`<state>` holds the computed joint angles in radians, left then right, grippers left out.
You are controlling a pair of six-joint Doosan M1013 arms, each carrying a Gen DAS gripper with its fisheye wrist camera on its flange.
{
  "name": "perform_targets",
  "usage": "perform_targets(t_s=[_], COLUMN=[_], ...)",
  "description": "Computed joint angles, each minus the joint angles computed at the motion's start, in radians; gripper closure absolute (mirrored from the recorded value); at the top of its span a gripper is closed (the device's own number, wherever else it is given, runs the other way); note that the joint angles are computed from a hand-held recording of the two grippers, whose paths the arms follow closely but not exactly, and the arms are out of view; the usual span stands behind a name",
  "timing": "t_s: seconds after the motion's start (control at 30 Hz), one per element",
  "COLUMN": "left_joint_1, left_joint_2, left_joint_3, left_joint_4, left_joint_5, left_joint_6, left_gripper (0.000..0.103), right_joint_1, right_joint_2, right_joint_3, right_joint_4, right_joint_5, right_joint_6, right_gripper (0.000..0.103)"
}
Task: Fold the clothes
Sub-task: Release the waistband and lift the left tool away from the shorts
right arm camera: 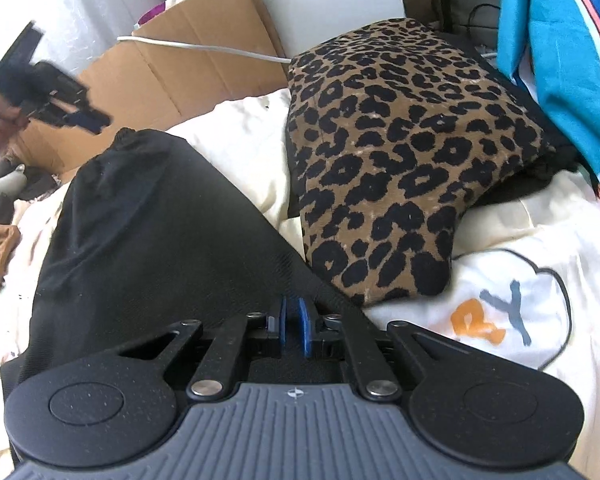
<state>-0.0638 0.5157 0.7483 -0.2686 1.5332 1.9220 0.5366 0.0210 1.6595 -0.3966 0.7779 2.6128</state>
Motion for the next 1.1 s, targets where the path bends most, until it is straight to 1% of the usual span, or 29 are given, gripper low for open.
perform_targets(t_s=[0.1, 0.17, 0.27, 0.4, 0.43, 0.53, 0.6, 0.67, 0.77, 0.83, 0.87, 0.97, 1.0, 1.07, 1.1], left_joint_1=[0.027, 0.044, 0.063, 0.084, 0.089, 0.105, 0.105, 0.105, 0.102, 0.099, 0.098, 0.098, 0.099, 0.105, 0.112], left_joint_2=[-0.009, -0.015, -0.017, -0.016, -0.018, -0.017, -0.009, 0.004, 0.011, 0.012, 0.013, 0.016, 0.005, -0.024, -0.039], left_joint_3=[0.006, 0.02, 0.038, 0.075, 0.088, 0.123, 0.134, 0.135, 0.15, 0.151, 0.15, 0.13, 0.142, 0.175, 0.193], left_joint_4=[0.008, 0.009, 0.02, 0.029, 0.028, 0.005, 0.011, 0.012, 0.016, 0.021, 0.024, 0.031, 0.032, 0.017, -0.002], left_joint_5=[0.001, -0.004, -0.01, -0.042, -0.056, -0.091, -0.113, -0.127, -0.161, -0.167, -0.168, -0.143, -0.153, -0.177, -0.185], left_joint_6=[0.03, 0.027, 0.025, 0.013, 0.01, 0.003, 0.008, -0.01, -0.008, 0.004, 0.011, -0.021, -0.016, 0.01, 0.034], left_gripper=[0.074, 0.072, 0.072, 0.072, 0.074, 0.075, 0.073, 0.071, 0.067, 0.065, 0.065, 0.065, 0.064, 0.058, 0.057], right_joint_1=[0.012, 0.02, 0.031, 0.038, 0.037, 0.04, 0.044, 0.041, 0.044, 0.048, 0.05, 0.057, 0.061, 0.067, 0.07], right_joint_2=[0.002, 0.002, 0.004, 0.017, 0.021, 0.038, 0.049, 0.049, 0.057, 0.06, 0.056, 0.037, 0.031, 0.019, 0.014], right_joint_3=[-0.01, -0.018, -0.029, -0.045, -0.047, -0.059, -0.065, -0.061, -0.079, -0.095, -0.094, -0.074, -0.067, -0.054, -0.051], right_joint_4=[0.008, 0.015, 0.026, 0.052, 0.066, 0.087, 0.075, 0.079, 0.073, 0.06, 0.058, 0.042, 0.031, 0.013, 0.009], right_joint_5=[0.008, 0.011, 0.008, 0.015, 0.017, 0.056, 0.101, 0.113, 0.165, 0.219, 0.229, 0.235, 0.232, 0.226, 0.224], right_joint_6=[-0.005, -0.013, -0.034, -0.059, -0.067, -0.086, -0.057, -0.037, -0.075, -0.086, -0.079, -0.04, -0.017, 0.039, 0.056], right_gripper=[0.091, 0.091, 0.091, 0.091, 0.091, 0.091, 0.09, 0.091, 0.091, 0.091, 0.091, 0.091, 0.09, 0.09, 0.09])
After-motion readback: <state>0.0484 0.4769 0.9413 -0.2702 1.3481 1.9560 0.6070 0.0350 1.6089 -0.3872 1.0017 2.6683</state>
